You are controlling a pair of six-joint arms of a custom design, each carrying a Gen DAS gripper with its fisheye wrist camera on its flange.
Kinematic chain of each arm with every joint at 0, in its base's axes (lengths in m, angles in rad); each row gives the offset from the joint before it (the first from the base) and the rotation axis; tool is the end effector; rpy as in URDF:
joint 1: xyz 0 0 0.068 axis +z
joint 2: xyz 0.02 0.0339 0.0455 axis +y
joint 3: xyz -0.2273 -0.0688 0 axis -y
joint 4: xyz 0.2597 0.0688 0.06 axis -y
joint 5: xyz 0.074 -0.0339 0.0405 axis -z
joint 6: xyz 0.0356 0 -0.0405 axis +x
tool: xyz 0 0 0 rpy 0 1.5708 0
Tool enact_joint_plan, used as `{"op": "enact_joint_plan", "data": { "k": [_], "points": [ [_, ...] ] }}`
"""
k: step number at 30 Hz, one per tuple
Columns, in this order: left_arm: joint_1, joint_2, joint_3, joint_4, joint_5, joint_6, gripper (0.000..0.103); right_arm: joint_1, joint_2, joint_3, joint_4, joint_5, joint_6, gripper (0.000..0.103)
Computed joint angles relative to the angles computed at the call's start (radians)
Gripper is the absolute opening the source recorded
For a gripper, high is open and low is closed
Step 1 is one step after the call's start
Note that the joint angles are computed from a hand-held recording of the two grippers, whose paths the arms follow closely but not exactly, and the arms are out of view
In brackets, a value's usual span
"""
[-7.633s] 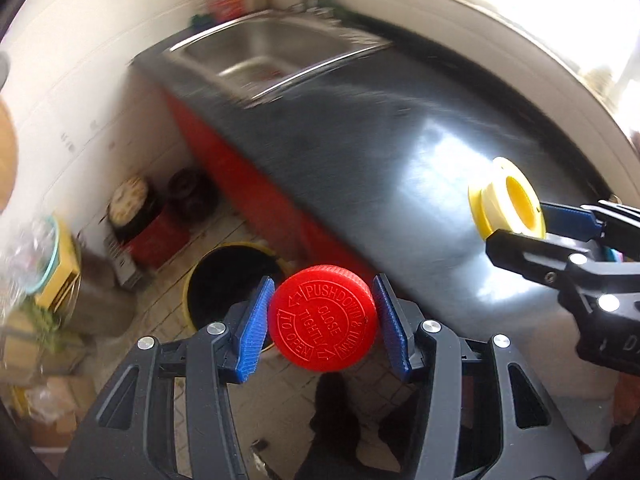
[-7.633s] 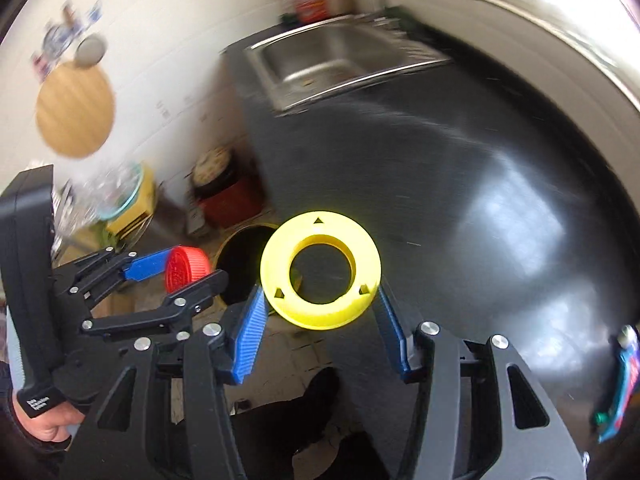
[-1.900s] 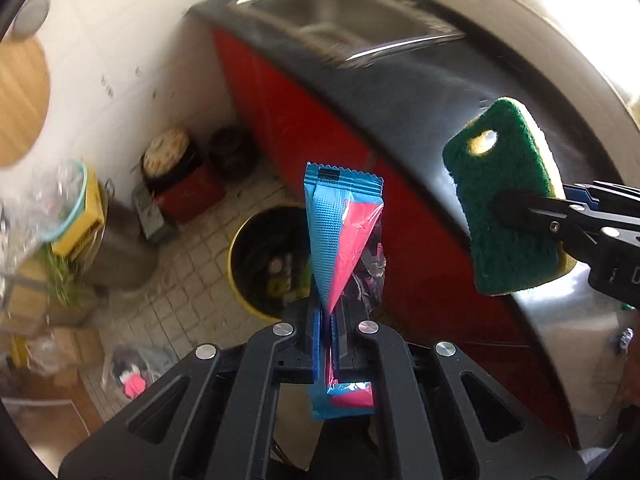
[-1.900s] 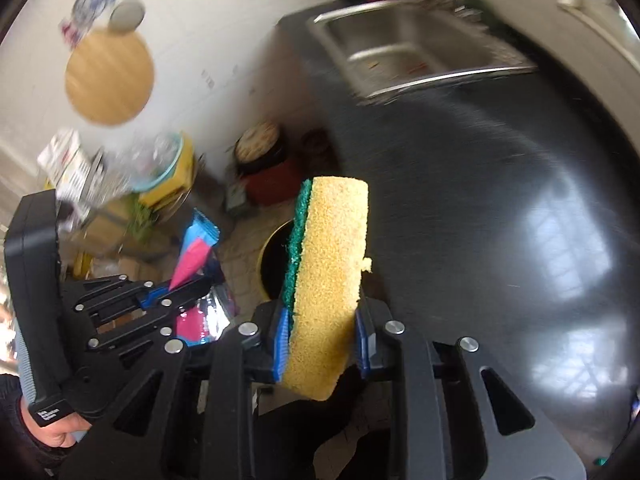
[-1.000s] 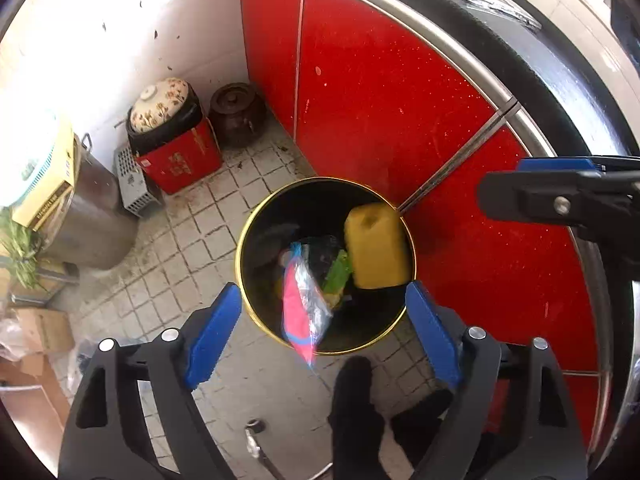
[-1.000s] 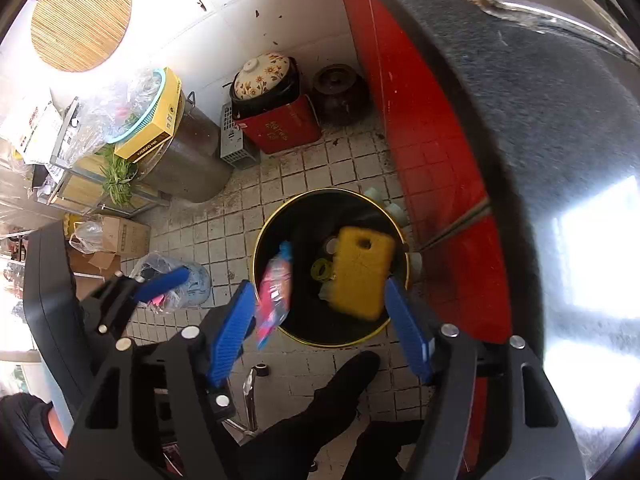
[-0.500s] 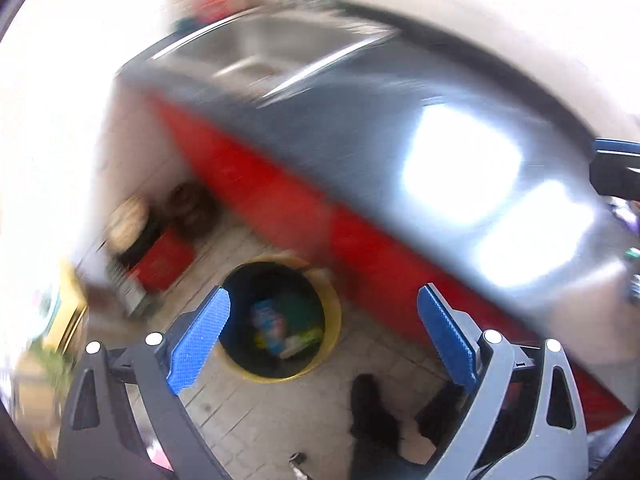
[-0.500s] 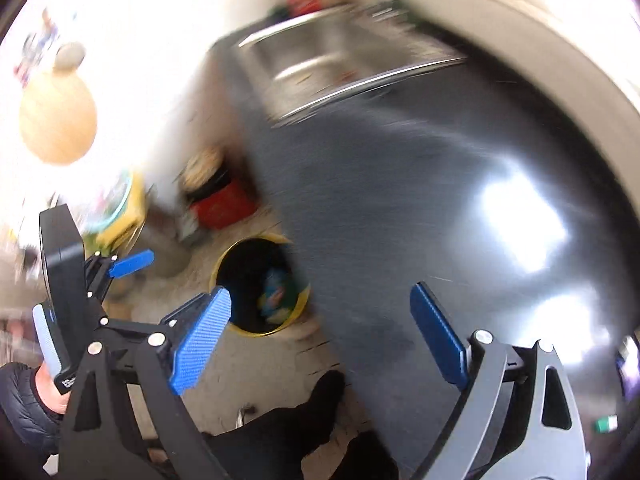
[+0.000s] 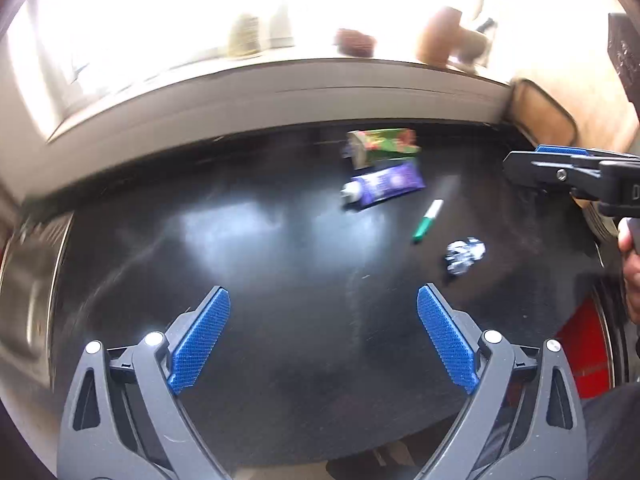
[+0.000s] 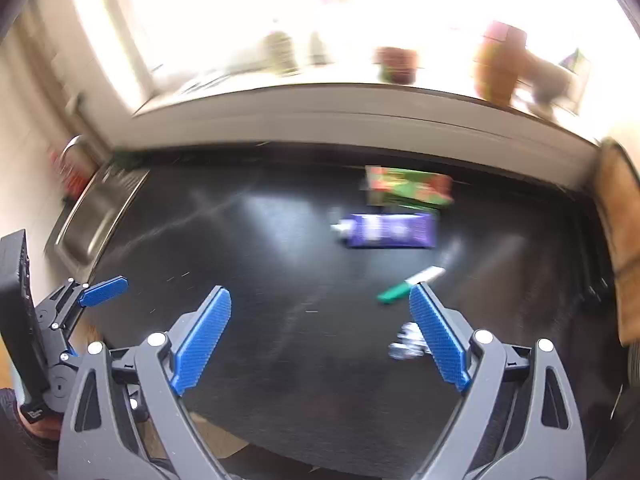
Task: Collect trash
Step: 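Swing both open tools back over the countertop, then grasp the purple Oralshark tube with left tool while right tool grasps the green-white marker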
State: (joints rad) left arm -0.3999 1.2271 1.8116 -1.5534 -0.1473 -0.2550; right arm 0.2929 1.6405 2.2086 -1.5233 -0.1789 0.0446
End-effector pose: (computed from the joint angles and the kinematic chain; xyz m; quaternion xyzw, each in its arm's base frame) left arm 0.1759 -0.0687 0.4308 0.0472 0.9515 -0.0285 0.3025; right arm 0.2714 0.0885 0.4415 -0.1444 0.9385 0.1346 0.2832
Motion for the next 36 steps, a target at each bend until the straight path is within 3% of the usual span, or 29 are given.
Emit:
{"op": "enact_joint_plan", "data": {
  "k": [5, 12, 21, 28, 31, 36],
  "points": [
    [-0.115, 0.215, 0.175, 0.023, -0.033, 0.038, 0.092, -0.177, -0.062, -0.109, 0.020, -0.047, -0.060, 0.088],
    [-0.112, 0.361, 0.258, 0.051, -0.020, 0.109, 0.092, -0.284, -0.047, -0.155, 0.020, -0.078, -0.117, 0.088],
    [-0.024, 0.519, 0.279, 0.135, 0.054, 0.254, 0.092, -0.279, 0.033, -0.165, 0.047, -0.064, -0.131, 0.088],
    [0.036, 0.762, 0.394, 0.236, 0.112, 0.450, 0.092, -0.232, 0.187, -0.139, 0.081, -0.027, -0.104, 0.088],
    [0.057, 0.906, 0.517, 0.228, 0.156, 0.519, 0.092, -0.218, 0.262, -0.104, 0.090, -0.010, -0.088, 0.088],
    [0.078, 1.213, 0.901, 0.105, 0.228, 0.601, 0.092, -0.186, 0.450, 0.040, 0.056, 0.027, -0.064, 0.088]
  ]
}}
